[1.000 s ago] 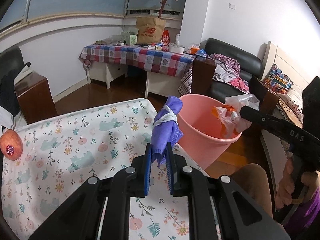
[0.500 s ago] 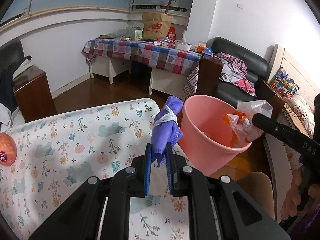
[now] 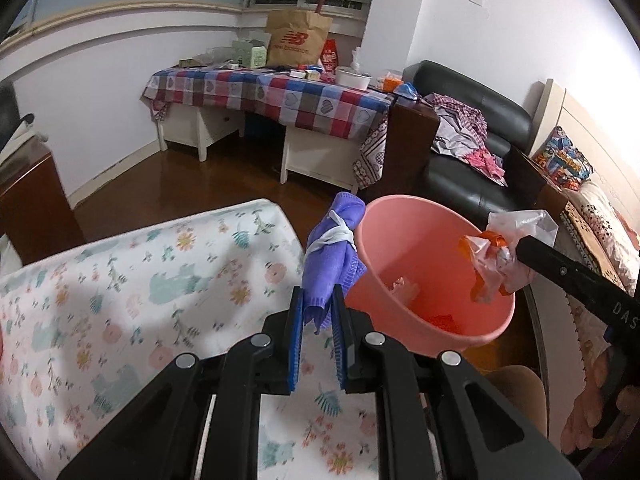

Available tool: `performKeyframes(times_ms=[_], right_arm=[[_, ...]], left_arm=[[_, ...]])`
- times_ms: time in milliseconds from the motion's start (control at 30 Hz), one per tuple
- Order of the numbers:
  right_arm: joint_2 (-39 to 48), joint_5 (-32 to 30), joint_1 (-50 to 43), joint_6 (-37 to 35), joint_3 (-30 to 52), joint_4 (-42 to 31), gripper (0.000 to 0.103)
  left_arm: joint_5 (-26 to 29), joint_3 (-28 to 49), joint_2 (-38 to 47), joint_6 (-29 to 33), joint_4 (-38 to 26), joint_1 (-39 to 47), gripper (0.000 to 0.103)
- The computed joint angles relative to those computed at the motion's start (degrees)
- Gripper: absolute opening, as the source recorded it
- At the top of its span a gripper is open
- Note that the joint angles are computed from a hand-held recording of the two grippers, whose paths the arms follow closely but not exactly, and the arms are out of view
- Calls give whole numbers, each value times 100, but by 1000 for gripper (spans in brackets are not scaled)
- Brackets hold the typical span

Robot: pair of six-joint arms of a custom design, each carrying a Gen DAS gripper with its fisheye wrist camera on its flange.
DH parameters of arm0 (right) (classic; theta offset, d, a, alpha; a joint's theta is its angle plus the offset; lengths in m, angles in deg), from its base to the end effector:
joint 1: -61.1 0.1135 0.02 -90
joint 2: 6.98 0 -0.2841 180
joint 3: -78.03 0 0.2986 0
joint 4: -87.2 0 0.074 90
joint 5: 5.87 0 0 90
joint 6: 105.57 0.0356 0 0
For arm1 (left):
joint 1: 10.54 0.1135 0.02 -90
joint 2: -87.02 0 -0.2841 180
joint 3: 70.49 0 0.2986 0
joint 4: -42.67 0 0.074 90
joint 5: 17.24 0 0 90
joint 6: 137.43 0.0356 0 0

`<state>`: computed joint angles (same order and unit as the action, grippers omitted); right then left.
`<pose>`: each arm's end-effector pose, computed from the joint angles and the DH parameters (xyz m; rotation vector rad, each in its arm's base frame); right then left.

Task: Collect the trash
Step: 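Carry the purple cloth and clear plastic bag over the pink bucket, then lower both grippers into the bucket and open them to release the items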

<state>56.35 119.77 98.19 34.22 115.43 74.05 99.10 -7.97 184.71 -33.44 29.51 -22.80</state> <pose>0.2047 0.1287 0.1719 0.5492 2.0423 0.1965 0.3607 -0.0945 0.1439 0.7399 2.2485 -0.5381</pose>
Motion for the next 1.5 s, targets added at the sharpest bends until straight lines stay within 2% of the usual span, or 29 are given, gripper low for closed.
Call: performKeyframes(times_ms=[367,667,1067,1500], right_arm=[[-108,-10,-482,14,-208,-106,22],[-49,-169,-825,-39,-395,117,22],[592,-383,-1198,-134,-309,519,22],[1096,-369,-1242,19,-118,519,22]], left_arm=[[-165,343,266,-229,142,-675,12],[-447,596,603,-292,225,-1195,13],[-769,1193,1350,-452,158,-1563,13],[-955,1669,1873,-523,13,-1731,13]])
